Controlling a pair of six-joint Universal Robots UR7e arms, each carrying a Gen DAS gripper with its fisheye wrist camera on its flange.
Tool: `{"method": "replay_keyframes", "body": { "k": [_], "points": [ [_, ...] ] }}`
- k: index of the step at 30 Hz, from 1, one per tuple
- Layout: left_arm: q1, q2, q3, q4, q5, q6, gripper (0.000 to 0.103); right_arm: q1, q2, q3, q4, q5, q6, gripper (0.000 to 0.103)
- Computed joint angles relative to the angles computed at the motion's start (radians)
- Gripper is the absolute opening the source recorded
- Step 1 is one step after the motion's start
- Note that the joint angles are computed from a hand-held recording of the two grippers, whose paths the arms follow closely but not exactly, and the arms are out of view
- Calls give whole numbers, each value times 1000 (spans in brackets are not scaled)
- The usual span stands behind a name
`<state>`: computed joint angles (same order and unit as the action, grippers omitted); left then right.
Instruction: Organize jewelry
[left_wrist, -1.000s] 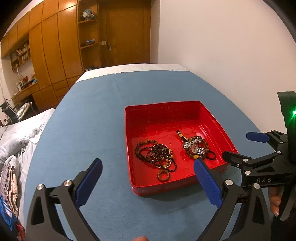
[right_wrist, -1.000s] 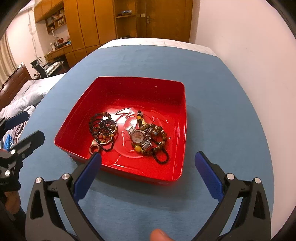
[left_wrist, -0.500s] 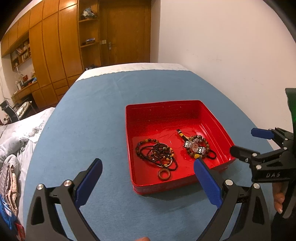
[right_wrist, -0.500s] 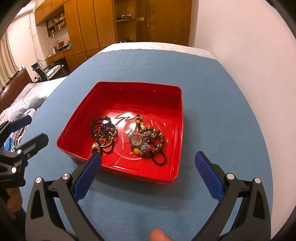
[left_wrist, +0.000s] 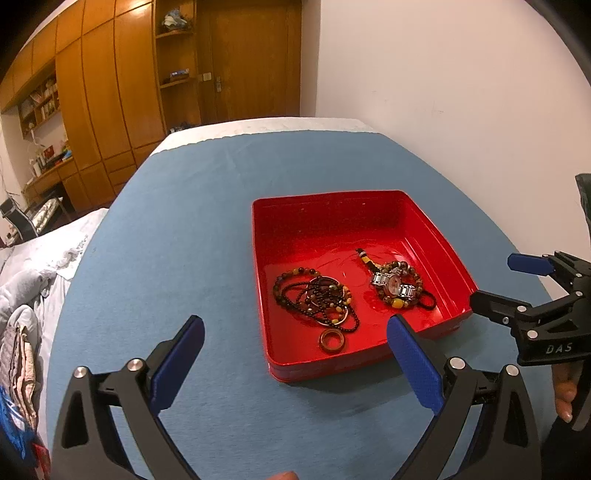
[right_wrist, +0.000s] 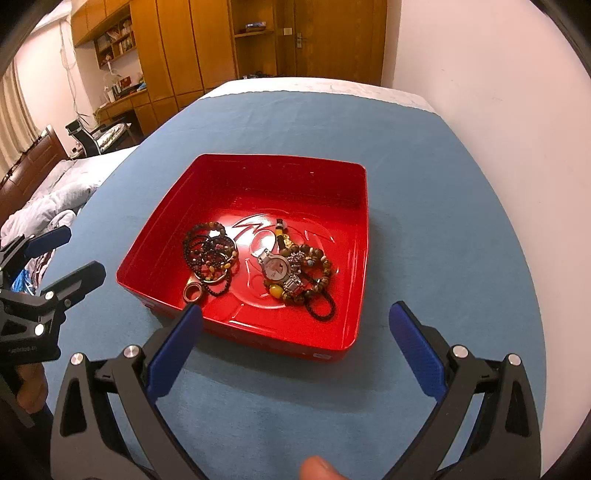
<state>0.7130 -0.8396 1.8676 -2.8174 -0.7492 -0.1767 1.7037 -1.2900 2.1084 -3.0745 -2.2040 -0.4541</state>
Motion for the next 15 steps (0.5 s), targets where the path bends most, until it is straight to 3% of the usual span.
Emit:
{"method": "replay_keyframes", "body": {
  "k": [15],
  "points": [
    [2,-6,10,-21,-6,11,99,3,0,-1,8,-2,4,100]
  ]
}}
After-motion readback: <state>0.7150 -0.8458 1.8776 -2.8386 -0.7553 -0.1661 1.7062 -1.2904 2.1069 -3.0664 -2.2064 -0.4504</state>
